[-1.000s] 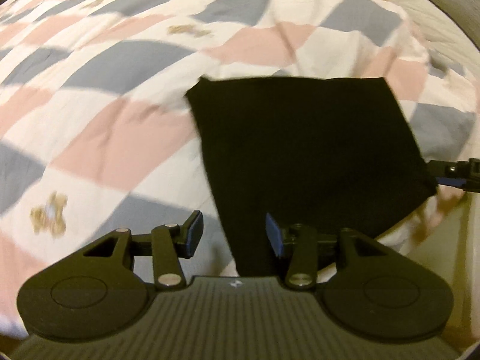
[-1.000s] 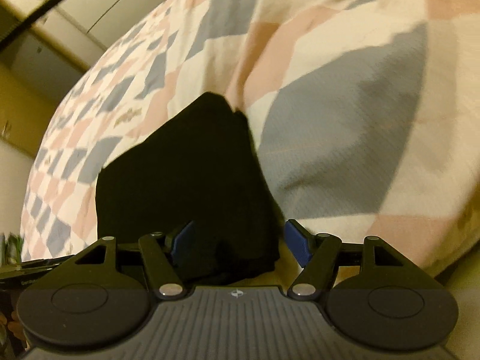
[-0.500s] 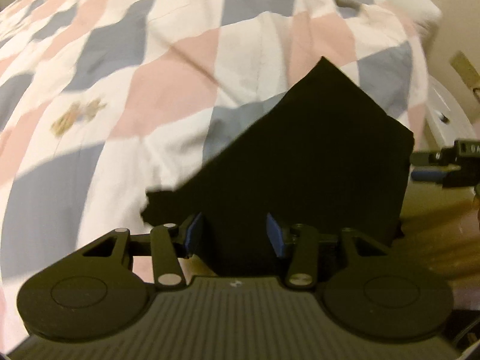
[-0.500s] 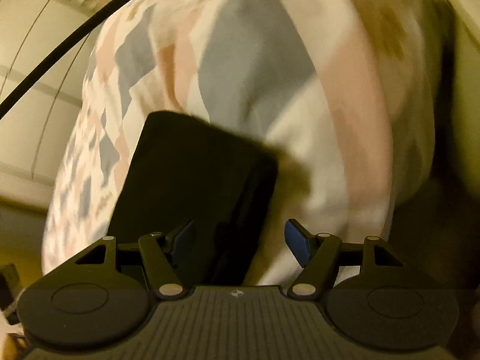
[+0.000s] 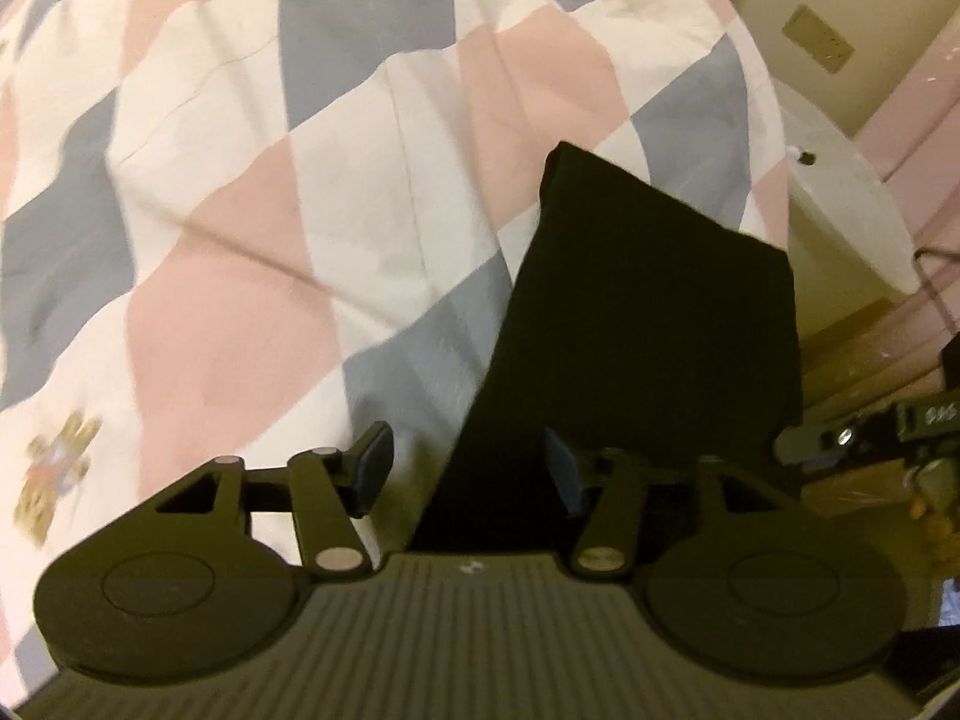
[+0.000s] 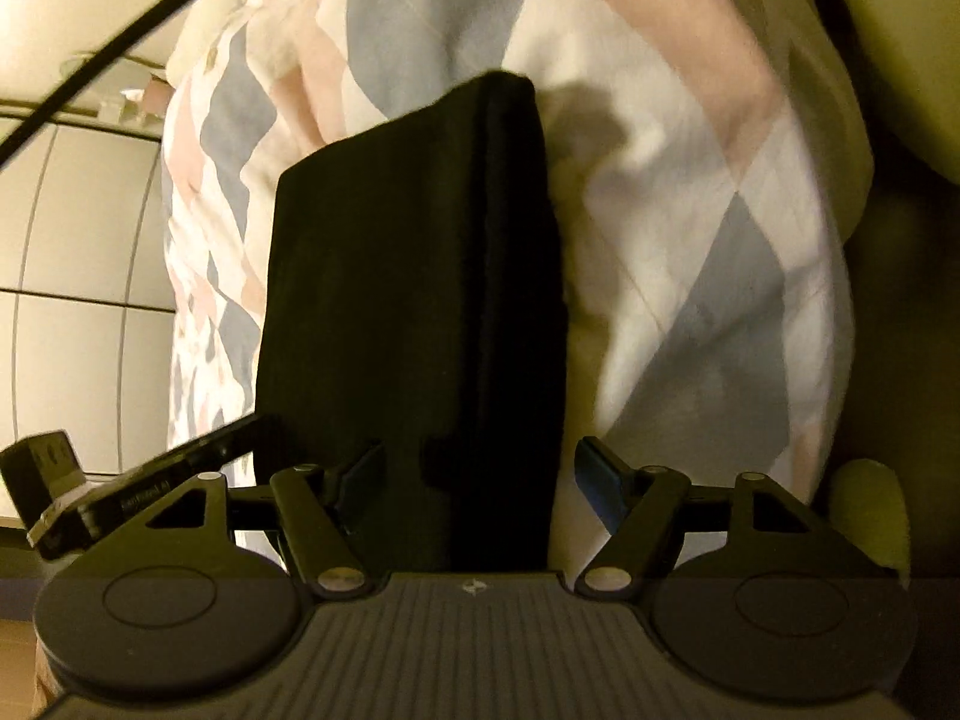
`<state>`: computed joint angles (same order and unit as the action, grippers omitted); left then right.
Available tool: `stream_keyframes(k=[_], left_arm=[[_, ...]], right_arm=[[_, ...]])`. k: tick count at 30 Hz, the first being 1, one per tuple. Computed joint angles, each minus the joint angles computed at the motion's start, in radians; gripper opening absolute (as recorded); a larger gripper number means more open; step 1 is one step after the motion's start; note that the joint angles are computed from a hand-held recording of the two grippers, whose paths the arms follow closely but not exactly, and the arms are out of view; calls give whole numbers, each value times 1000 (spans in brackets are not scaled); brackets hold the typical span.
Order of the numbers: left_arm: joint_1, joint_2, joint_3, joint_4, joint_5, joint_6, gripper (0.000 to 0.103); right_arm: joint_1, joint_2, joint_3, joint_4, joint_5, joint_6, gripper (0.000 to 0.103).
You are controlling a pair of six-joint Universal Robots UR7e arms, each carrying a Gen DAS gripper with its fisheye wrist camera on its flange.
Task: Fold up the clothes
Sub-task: 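Grasp the folded black trousers with both grippers and lift them, then carry the lifted trousers with both grippers toward the stack of folded clothes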
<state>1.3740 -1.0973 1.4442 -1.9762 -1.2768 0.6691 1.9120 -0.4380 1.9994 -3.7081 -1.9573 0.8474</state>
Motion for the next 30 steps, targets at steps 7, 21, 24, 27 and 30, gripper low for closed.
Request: stream_keyframes(k=[7,21,24,27,30], left_arm=[[86,198,-326,333,-196,-98,64],[117,463,-700,811,-306,-37,88],[113,486,-706,823,-290,-25,91],[110,504,-736,846,-290,-31,90],[100,481,-694,805,-267,-38,79]], right_arm=[[-16,87,-26,-162,15,3,73],[-23,186,-78,-296,0,42,78],[-26,190,-80,-300,9,42,78],[-33,181,-67,-295,39,33,69],[-41,184,-58,-301,72,34,69]])
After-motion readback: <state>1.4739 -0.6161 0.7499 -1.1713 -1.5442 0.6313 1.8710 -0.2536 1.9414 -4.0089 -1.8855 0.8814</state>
